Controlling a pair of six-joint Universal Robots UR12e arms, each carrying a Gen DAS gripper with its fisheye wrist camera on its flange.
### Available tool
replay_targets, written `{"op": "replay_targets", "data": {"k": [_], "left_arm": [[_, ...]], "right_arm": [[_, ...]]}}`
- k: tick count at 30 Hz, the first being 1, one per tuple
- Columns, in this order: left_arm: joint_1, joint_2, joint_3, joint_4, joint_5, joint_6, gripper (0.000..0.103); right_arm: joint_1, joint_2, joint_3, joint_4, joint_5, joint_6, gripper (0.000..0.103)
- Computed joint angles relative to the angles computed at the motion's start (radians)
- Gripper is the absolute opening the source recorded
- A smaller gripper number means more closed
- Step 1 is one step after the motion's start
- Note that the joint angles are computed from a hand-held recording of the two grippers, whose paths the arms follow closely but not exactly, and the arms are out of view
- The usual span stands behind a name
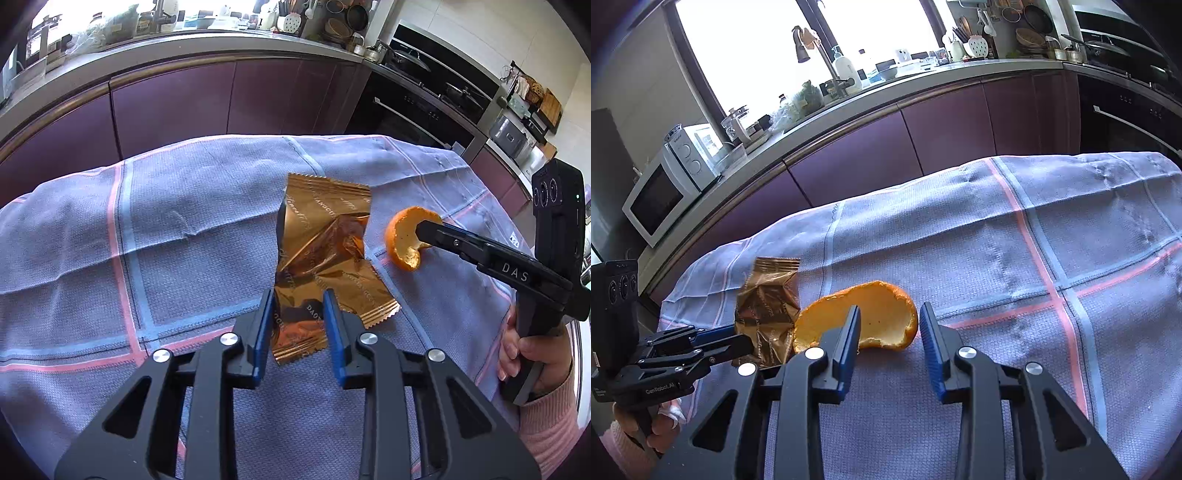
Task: Collect trash
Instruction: 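Grasp the gold snack bag with the left tool while the right tool grasps the orange peel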
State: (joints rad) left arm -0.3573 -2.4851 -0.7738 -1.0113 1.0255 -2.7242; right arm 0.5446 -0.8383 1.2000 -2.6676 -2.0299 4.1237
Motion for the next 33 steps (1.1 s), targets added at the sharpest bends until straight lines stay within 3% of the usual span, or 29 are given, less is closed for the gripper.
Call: {"op": "replay_targets", "data": {"k": [8,21,33], "left_arm": [[0.008,0.028,-0.048,0.032,-0.021,0.007,0.010],[0.033,0.100,-0.167,0.123,-0.065,0.033,0.004],[0.089,0.180,-0.293,0.181,-0.137,0.049,0.003]], "right_arm": [[0.003,-0.001,0.000,0.007,-0.003,0.001,0.009],[0.024,-0.008,0.021,-0.068,-0.028,0.019,0.006],[0.051,0.009,-0.011,-0.153,-0.029,-0.024,0.006]]}}
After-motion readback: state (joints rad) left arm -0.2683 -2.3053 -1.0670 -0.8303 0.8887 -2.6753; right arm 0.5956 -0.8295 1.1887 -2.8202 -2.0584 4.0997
